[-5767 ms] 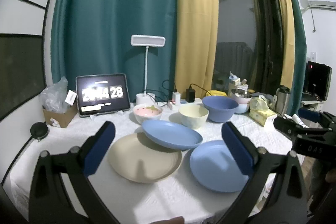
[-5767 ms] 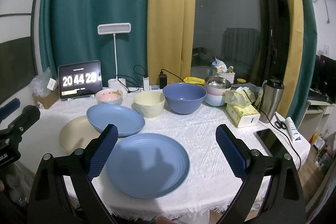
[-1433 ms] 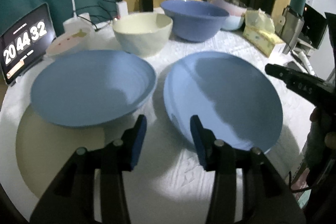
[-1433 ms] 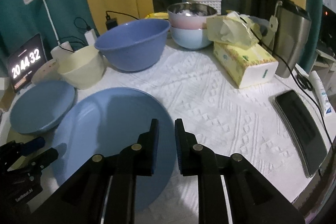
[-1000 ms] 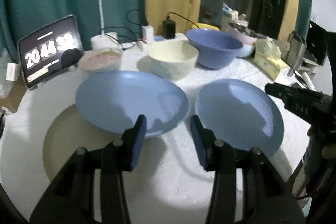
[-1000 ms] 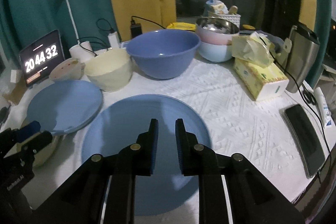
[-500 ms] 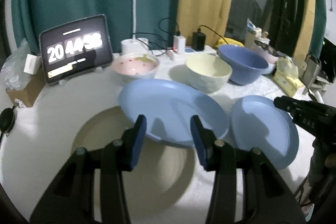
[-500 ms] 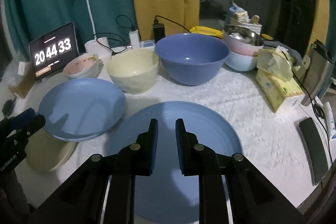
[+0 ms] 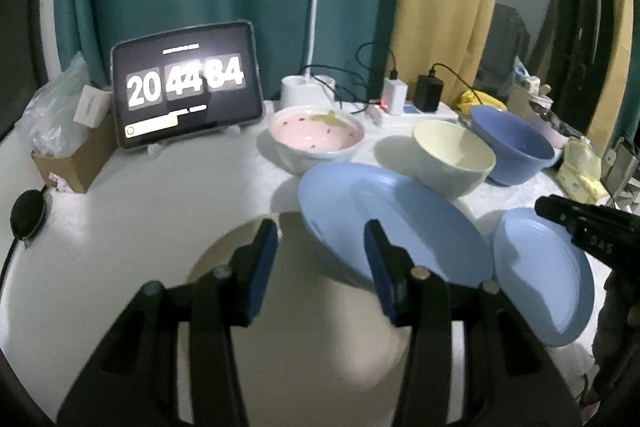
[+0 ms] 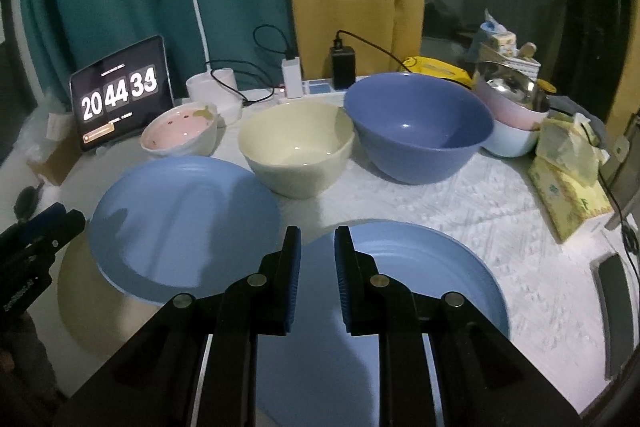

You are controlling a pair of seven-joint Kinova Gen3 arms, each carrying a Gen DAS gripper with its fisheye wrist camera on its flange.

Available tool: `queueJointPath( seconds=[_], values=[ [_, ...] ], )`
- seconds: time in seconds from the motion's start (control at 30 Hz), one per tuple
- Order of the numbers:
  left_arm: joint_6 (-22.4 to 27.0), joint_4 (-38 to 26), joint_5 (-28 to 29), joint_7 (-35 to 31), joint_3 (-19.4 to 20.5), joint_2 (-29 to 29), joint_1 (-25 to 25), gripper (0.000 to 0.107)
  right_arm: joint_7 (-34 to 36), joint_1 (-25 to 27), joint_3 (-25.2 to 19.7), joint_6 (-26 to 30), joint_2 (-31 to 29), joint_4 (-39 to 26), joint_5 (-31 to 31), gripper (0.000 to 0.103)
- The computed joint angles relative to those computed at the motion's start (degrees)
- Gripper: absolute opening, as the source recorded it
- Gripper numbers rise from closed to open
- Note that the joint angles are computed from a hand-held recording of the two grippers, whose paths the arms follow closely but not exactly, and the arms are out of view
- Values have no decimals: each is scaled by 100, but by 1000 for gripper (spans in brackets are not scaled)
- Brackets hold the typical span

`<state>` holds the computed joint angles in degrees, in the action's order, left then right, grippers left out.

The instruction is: Organize plates and bowls

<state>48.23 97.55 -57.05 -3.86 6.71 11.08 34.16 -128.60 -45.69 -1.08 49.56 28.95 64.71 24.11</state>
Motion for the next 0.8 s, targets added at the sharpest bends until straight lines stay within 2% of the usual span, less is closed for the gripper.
queueJointPath(
  seconds=[0.13, 0.33, 0.4, 0.47, 0.8],
  values=[
    [-130, 29, 38, -34, -41, 12, -90, 60, 165, 76, -54, 66, 182, -258, -145, 19],
    [-207, -81, 200, -203, -112, 131, -190, 61, 421, 178, -71, 151, 462, -627, -439, 20],
    [-225, -124, 258, -268, -153, 175, -204, 61, 523, 240, -89, 167, 537, -712, -569, 23],
    [-251, -167, 323, -336, -193, 222, -217, 61, 620, 292, -107, 212, 633, -836, -703, 32],
    [-354, -396, 673, -785, -381, 443, -264, 61, 1127, 508, -187, 584, 1161, -1576, -1352, 32]
  ],
)
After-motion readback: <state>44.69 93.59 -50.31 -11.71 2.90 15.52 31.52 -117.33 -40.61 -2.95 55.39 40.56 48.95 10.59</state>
